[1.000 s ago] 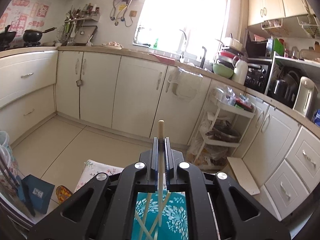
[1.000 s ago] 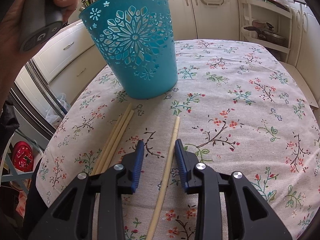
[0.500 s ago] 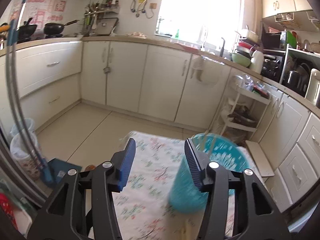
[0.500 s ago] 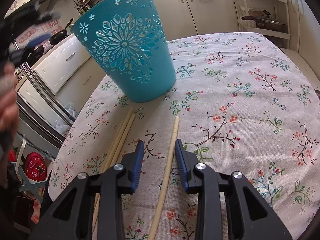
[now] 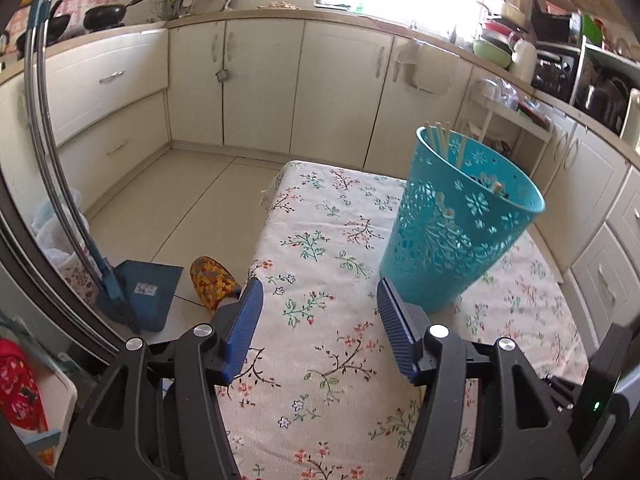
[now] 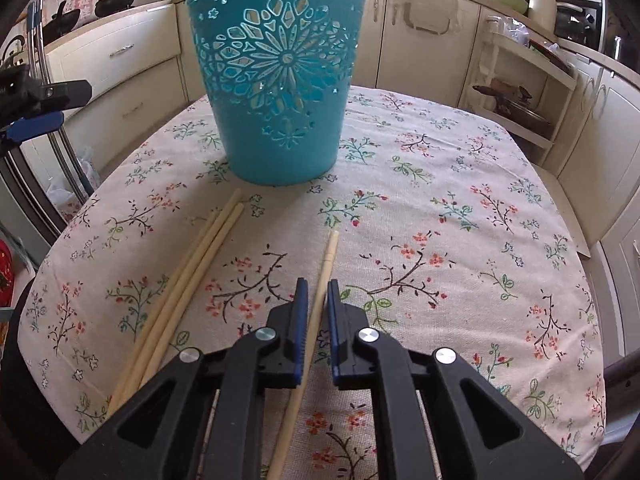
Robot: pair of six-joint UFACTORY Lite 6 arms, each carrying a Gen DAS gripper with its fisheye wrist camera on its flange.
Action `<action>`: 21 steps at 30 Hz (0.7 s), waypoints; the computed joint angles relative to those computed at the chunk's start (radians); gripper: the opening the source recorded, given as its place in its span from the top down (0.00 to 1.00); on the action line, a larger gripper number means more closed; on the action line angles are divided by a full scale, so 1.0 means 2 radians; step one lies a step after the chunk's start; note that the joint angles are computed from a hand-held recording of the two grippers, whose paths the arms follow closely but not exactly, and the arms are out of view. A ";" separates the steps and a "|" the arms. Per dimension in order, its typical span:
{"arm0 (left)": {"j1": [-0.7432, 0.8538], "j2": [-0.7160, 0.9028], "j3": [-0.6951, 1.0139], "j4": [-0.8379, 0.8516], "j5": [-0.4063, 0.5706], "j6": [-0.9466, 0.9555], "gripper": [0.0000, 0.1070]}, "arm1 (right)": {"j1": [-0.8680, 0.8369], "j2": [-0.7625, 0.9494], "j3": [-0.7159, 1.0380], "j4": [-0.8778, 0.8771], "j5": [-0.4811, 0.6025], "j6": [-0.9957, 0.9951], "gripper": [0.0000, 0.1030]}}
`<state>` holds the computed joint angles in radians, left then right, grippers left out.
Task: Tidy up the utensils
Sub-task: 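Close the right gripper on a single chopstick beside the bundle, then carry the chopstick with the right gripper over the basket and release it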
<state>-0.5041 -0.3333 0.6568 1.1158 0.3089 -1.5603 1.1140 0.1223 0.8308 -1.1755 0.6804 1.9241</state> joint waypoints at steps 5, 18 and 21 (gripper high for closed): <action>-0.053 -0.018 -0.001 -0.013 0.058 0.019 0.39 | -0.037 -0.086 -0.080 -0.031 -0.079 0.084 0.94; -0.108 -0.036 0.001 -0.060 0.114 0.063 0.32 | -0.058 -0.275 -0.168 -0.125 -0.151 0.228 0.94; -0.114 -0.041 -0.003 -0.067 0.118 0.070 0.31 | -0.072 -0.301 -0.151 -0.136 -0.159 0.219 0.94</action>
